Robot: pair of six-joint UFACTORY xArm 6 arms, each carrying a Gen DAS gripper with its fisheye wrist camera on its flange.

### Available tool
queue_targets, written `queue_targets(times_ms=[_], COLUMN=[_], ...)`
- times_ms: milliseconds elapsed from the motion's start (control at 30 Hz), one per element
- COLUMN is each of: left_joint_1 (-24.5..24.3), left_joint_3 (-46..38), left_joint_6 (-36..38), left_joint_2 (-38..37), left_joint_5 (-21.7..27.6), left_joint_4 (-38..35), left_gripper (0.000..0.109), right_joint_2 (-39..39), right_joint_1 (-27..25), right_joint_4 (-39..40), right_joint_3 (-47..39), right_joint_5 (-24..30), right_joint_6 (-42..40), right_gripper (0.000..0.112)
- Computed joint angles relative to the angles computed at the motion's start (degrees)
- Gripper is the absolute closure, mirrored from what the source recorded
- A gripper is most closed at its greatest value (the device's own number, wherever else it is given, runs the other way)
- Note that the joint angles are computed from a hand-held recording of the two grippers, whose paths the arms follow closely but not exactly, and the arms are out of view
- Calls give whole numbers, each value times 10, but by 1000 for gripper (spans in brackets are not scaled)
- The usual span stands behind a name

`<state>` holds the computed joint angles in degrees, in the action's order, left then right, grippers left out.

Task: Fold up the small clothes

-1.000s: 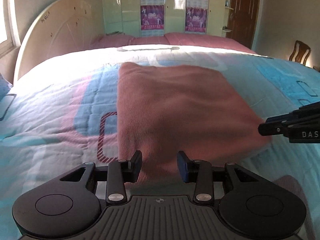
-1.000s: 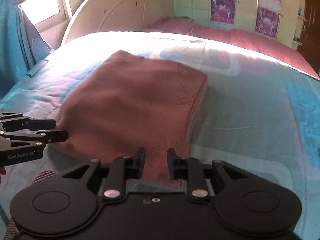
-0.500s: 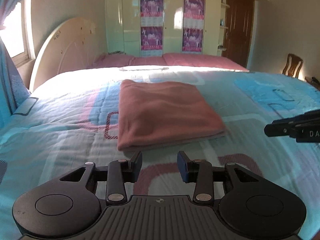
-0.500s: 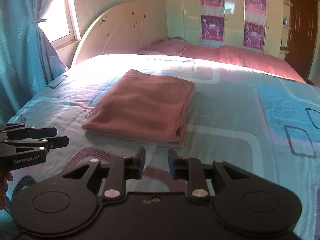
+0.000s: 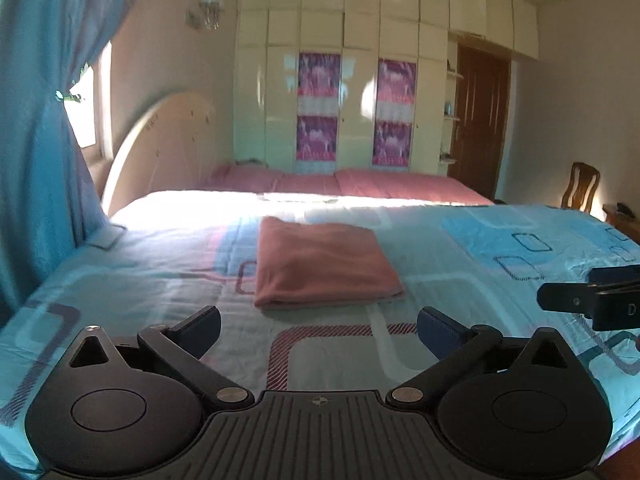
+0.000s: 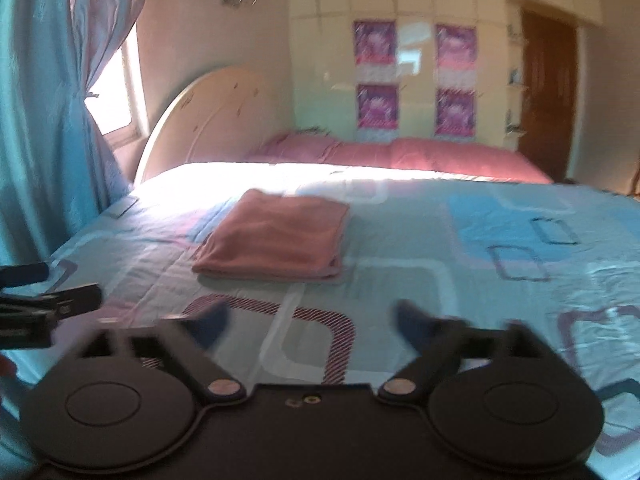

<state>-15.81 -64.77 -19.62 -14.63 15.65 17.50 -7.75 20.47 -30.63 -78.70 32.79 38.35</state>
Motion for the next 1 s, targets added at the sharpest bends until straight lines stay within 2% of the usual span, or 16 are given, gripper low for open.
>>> queue_targets(times_ms=[100, 167, 300, 467, 1000], left_joint_1=[-10, -15, -24, -29, -30], left_joint_3=[24, 36, 58, 61, 64], left_joint_6=[-37, -42, -44, -52, -79], left_joint_2=[-39, -57, -86, -96, -108], left_joint_5=[17, 25, 33, 33, 44], left_joint_4=[43, 50, 47, 53, 76], left_gripper=[6, 6, 6, 6, 6], right_joint_2=[-30, -41, -68, -89, -89], right_joint_1=[15, 24, 32, 46, 56], right_joint_4=[-53, -65, -60, -75, -89], right_joint_3=[17, 23, 47, 68, 66], right_joint_5=[35, 61, 72, 70, 65], right_joint_6=[56, 67, 91, 108, 113], right_gripper=[10, 10, 10, 10, 10])
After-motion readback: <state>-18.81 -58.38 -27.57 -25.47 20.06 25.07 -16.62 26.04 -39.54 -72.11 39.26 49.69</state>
